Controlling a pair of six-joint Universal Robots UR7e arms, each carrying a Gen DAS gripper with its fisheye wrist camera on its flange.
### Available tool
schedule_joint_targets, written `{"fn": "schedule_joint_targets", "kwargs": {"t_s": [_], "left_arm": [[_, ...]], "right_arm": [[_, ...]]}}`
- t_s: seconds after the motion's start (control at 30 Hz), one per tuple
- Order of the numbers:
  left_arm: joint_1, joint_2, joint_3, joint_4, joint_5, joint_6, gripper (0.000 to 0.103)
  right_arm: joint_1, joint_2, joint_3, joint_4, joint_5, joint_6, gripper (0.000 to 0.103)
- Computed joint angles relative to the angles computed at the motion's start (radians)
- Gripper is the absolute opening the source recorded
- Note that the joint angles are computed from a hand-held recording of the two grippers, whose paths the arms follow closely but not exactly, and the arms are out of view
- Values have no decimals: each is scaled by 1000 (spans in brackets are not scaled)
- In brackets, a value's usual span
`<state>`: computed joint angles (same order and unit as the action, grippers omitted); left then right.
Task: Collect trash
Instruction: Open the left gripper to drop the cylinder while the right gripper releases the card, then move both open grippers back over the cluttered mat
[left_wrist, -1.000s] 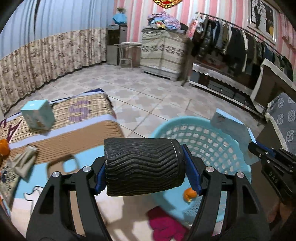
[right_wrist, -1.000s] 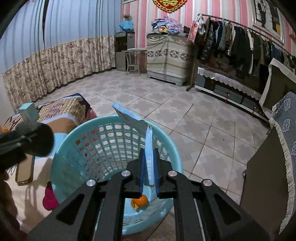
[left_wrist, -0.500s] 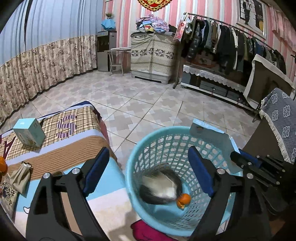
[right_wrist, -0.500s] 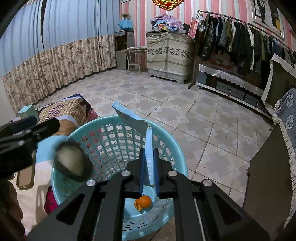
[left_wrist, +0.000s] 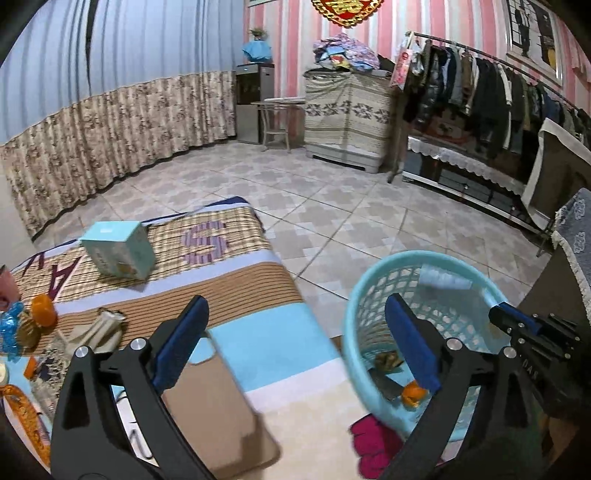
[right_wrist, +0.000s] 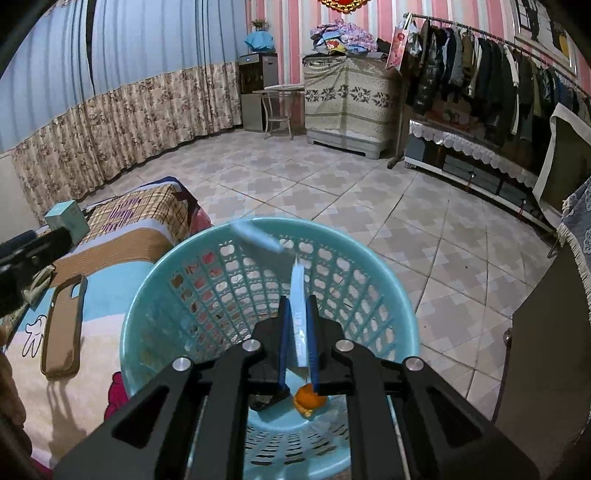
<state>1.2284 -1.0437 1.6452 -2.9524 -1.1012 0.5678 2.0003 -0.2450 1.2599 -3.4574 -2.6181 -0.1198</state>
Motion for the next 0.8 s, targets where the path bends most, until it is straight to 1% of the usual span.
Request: {"fn": "schedule_joint_targets", "kwargs": {"t_s": [0.1, 0.17, 0.23, 0.27, 0.3, 0.37, 0.43, 0.5, 0.57, 0.7, 0.8], "left_arm": [[7, -12, 7, -24, 11, 12, 96], [14, -21, 8, -32, 18, 22, 96], [21, -32, 13, -44, 25, 39, 96], [25, -36, 13, -52, 27, 48, 97], [30, -43, 11, -56, 29, 56, 97], [34, -53, 6, -58, 34, 58, 97], [43, -65, -4, -49, 31, 50, 97], [48, -76, -12, -41, 32, 39, 97], [56, -91, -14, -42, 30, 36, 97], [74, -119, -17, -49, 38, 52, 97], [92, -139, -22, -53, 41, 71, 97]], "right_arm": [[0, 11, -18, 3, 2, -2, 11], [-2, 16, -31, 18, -9, 5, 13], [-1, 27, -54, 24, -22, 2, 37], [2, 42, -76, 1, -39, -20, 66], [6, 56, -97, -28, -54, -48, 74], [5, 53, -99, -19, -56, -39, 74], [6, 54, -104, -9, -55, -21, 81], [13, 73, -131, -21, -72, -44, 89], [21, 94, -162, -23, -89, -71, 92], [45, 142, -237, -18, -113, -121, 93], [70, 191, -323, -12, -112, -154, 94]]}}
